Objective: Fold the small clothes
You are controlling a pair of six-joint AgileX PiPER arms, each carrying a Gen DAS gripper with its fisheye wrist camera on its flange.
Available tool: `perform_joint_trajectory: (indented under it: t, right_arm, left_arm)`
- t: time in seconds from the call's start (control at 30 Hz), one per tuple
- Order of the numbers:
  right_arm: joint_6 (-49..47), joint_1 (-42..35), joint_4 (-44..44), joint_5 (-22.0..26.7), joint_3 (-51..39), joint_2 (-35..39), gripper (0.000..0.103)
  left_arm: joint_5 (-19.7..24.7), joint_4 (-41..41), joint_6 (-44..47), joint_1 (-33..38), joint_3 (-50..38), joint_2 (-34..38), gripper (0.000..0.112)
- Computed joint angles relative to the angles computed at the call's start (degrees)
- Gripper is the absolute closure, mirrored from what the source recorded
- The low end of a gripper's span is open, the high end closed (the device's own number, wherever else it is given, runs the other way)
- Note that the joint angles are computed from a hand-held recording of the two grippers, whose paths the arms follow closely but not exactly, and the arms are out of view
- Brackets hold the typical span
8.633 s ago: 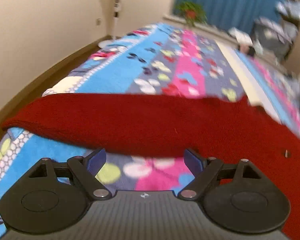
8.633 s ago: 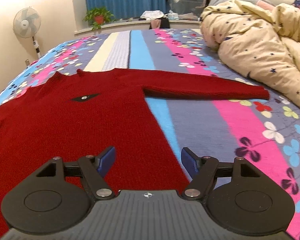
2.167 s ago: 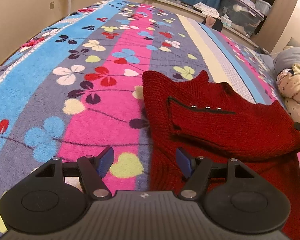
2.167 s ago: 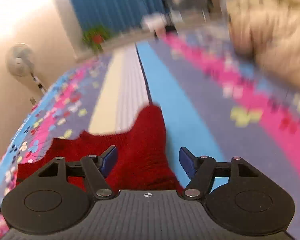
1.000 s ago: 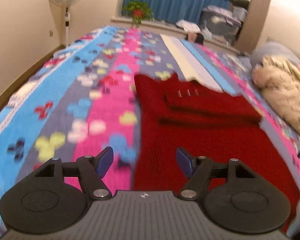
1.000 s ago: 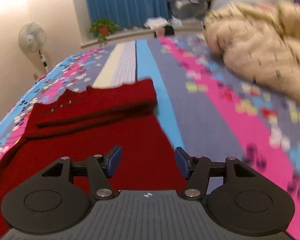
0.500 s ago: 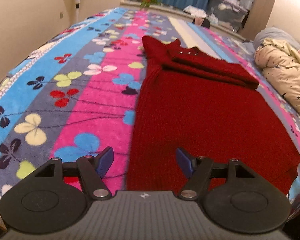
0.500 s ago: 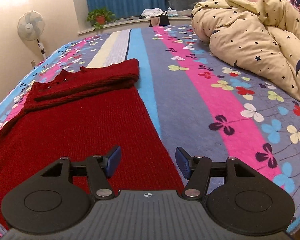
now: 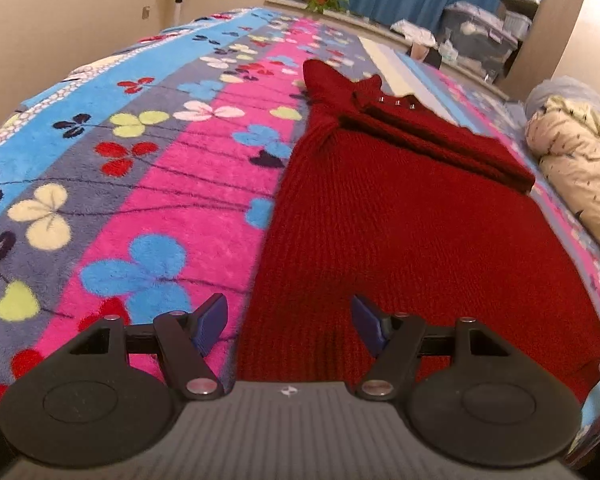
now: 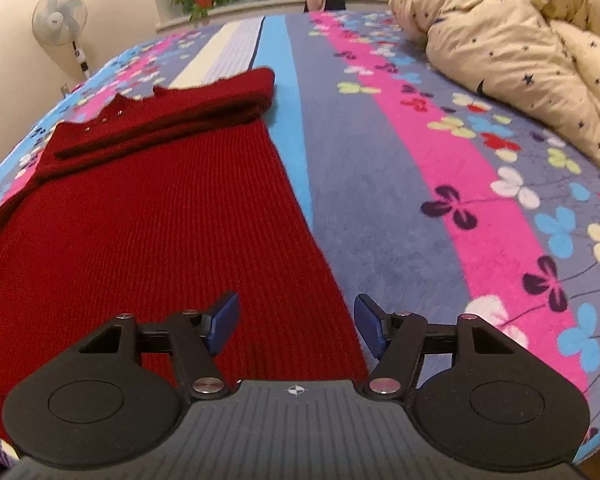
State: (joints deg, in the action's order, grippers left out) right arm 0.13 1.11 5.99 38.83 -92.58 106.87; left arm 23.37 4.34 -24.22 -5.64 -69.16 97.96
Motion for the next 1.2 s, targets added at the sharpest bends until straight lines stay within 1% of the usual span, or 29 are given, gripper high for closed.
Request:
perform_joint_trajectory:
  t: [0.1, 0.23, 0.4, 0.57, 0.63, 0.73, 0.77, 0.8, 0.83, 0.87, 0.9, 0.93, 0.97, 1.0, 1.07, 1.1, 1.13, 1.17, 1.2]
  right_arm:
    - [0.92, -0.42, 0.24, 2.00, -1.45, 1.36, 0.037]
    - [5.21, 0.09, -3.88, 5.61, -4.07, 3.81, 0.037]
    - [7.09, 0.14, -6.44, 7.46, -5.35, 5.49, 0.037]
    - [7.52, -0.03, -6.48, 8.14, -5.88, 6.27, 0.034]
    - [7.49, 0.08, -6.73, 8.01, -6.01, 6.45, 0.034]
    - [7.51, 0.44, -7.37, 7.57, -5.90, 6.55, 0.034]
    - [7.46, 0.60, -7.62, 7.28, -5.68, 6.49, 0.036]
    - [6.97, 0.66, -7.40, 6.76, -5.24, 6.29, 0.045]
    - [5.18, 0.47, -5.77, 6.21, -4.73, 6.01, 0.054]
    - [2.55, 0.15, -3.12, 5.94, -4.39, 5.70, 0.072]
    - [0.50, 0.02, -1.45, 5.69, -4.08, 5.37, 0.082]
    - [-0.21, 0.42, -1.79, 5.04, -3.42, 4.83, 0.090]
    - [-1.28, 0.59, -1.62, 4.77, -2.89, 4.30, 0.092]
    - [-2.99, 0.03, 0.70, 4.55, -2.40, 3.71, 0.092]
    - [-8.87, -2.52, 11.04, 3.63, -0.88, 1.65, 0.093]
    - [-11.60, -3.59, 15.71, 2.89, 0.19, 0.42, 0.093]
    - [-13.26, -4.21, 18.08, 2.59, 0.69, -0.20, 0.093]
    - [-13.47, -4.44, 18.16, 2.88, 0.57, -0.10, 0.092]
    - [-11.78, -4.19, 15.94, 3.41, 0.12, 0.44, 0.090]
  left_arm:
    - [2.87, 0.02, 0.22, -0.14, -0.97, 1.18, 0.041]
    - [3.51, -2.20, 1.26, 0.45, -0.48, 0.84, 0.041]
    - [4.95, -3.08, 1.25, 0.53, -0.04, 0.22, 0.041]
    - [5.34, -2.93, 0.78, 0.41, -0.02, 0.15, 0.042]
    - [5.42, -3.12, 0.83, 0.47, 0.03, 0.09, 0.044]
    - [5.55, -4.26, 2.16, 0.66, -0.10, 0.16, 0.055]
    - [5.47, -5.13, 3.19, 0.74, -0.05, 0.16, 0.064]
    - [5.32, -6.52, 4.69, 0.88, -0.03, 0.16, 0.070]
    - [5.10, -7.10, 5.45, 0.79, 0.04, 0.11, 0.074]
    - [4.82, -7.94, 6.58, 0.75, 0.20, -0.05, 0.081]
    - [4.52, -7.97, 6.74, 0.63, 0.43, -0.26, 0.085]
    - [4.19, -7.44, 6.18, 0.49, 0.65, -0.49, 0.088]
    - [3.70, -8.17, 6.52, 0.73, 1.06, -0.89, 0.093]
    - [2.91, -11.20, 8.71, 1.42, 1.73, -1.57, 0.094]
    - [1.82, -19.14, 15.21, 3.04, 2.94, -2.71, 0.094]
    - [1.98, -21.27, 16.94, 3.40, 3.03, -2.82, 0.094]
    - [2.62, -21.10, 16.54, 3.41, 2.57, -2.49, 0.092]
    - [3.52, -18.65, 14.15, 2.99, 1.79, -1.82, 0.092]
    - [4.61, -14.88, 10.59, 2.25, 0.90, -1.12, 0.091]
